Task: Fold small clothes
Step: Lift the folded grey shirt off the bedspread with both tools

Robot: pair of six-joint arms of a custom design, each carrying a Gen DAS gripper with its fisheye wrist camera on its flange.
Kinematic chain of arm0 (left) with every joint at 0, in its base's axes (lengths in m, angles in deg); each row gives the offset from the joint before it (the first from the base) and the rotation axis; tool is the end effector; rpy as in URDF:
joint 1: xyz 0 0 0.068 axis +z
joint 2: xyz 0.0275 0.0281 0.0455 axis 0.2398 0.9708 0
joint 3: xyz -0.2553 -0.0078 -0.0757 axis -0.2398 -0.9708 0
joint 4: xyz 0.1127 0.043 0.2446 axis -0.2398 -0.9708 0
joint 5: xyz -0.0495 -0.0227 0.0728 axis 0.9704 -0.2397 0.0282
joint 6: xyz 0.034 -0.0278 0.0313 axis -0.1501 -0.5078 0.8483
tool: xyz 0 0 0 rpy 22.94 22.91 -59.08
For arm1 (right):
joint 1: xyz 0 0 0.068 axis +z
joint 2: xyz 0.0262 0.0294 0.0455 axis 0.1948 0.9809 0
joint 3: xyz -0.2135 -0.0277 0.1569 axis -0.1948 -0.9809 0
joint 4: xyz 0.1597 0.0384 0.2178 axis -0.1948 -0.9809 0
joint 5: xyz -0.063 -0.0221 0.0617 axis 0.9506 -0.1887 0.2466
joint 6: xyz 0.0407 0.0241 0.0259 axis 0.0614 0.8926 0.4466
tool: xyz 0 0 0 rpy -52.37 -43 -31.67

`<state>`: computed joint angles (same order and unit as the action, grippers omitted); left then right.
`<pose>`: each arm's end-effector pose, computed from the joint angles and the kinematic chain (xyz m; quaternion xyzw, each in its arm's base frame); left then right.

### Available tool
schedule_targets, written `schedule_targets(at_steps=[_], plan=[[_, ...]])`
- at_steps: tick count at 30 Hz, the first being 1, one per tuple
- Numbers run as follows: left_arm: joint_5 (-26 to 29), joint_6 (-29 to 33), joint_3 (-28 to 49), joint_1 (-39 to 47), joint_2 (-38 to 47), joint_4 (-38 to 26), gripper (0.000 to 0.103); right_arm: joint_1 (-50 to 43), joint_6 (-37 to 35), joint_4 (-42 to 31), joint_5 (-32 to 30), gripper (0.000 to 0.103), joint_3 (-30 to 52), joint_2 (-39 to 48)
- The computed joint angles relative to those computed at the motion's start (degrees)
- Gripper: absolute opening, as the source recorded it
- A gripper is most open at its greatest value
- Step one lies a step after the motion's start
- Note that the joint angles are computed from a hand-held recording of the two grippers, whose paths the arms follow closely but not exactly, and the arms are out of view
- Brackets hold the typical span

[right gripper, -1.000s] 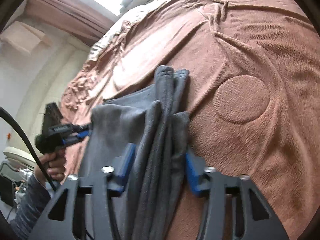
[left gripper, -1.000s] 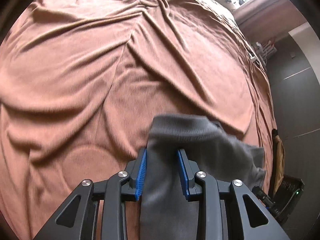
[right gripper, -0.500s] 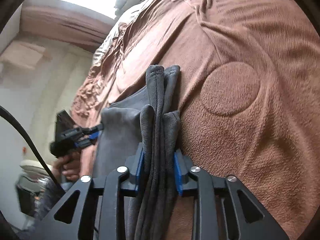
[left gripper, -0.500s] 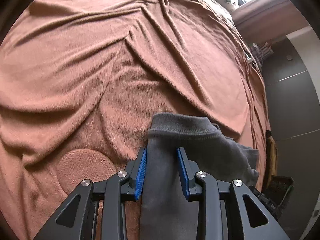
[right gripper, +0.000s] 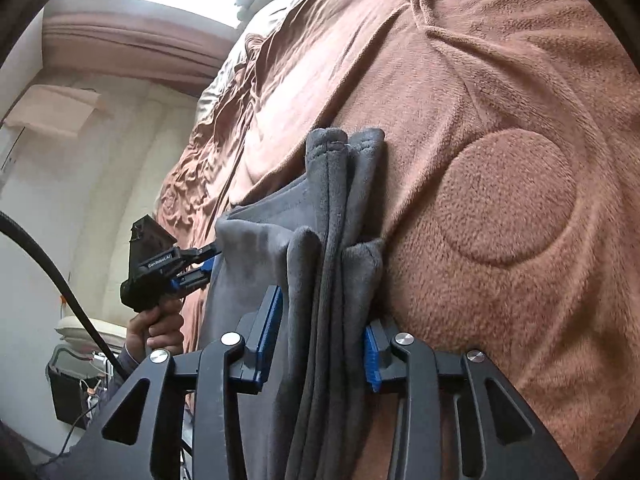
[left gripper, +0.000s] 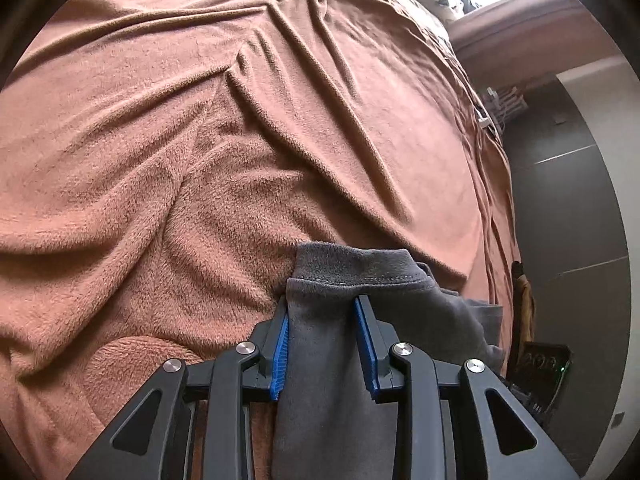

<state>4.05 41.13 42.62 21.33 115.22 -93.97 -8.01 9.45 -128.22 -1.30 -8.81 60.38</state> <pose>0.3458 0.0241 0.2477 -0.0969 0.9388 -0.3082 0.1197 0.3006 -0.0711 0.2168 -0.0223 0.8482 0.4997 0.1742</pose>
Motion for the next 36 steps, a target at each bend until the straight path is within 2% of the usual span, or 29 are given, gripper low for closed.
schedule_targets(at_steps=[2,3,4,8,10,19,24,32,33,36], plan=[[-0.9,-0.2,-0.4,-0.4,-0.5,0.6,0.021,0.0,0.1,0.3,0.3,0.027,0.0,0.2],[-1.1,-0.3,-0.8,-0.3,-1.0,0.8,0.015,-0.1,0.3,0.7,1.0,0.019,-0.3,-0.3],[-1.0,-0.6,-1.2,-0.2,-1.5,1.1,0.011,0.3,2.2,2.6,2.2,0.017,-0.9,-1.3],[-2.0,0.1,-2.1,-0.7,-5.0,1.9,0.009,1.1,5.4,6.0,5.0,0.014,-3.0,-7.4],[-1.7,0.5,-1.9,-0.3,-6.4,1.3,0.008,1.0,6.1,5.7,4.5,0.014,-3.4,-10.1],[1.4,1.9,-0.3,1.7,-15.1,-3.3,0.008,1.7,10.8,8.3,7.3,0.014,-8.3,-24.8],[3.8,3.0,0.4,3.7,-20.3,-7.0,0.007,0.0,10.2,6.4,6.8,0.013,-11.8,-33.9],[7.8,5.5,5.6,7.8,-26.2,-15.3,0.007,-5.4,2.8,-4.6,4.8,0.013,-11.6,-44.1],[8.4,5.8,6.2,8.4,-26.8,-16.2,0.007,-7.9,-1.9,-8.9,3.8,0.013,-10.6,-44.1],[9.8,6.4,7.8,9.9,-28.7,-18.8,0.007,-12.0,-9.7,-16.9,2.5,0.013,-8.2,-45.1]])
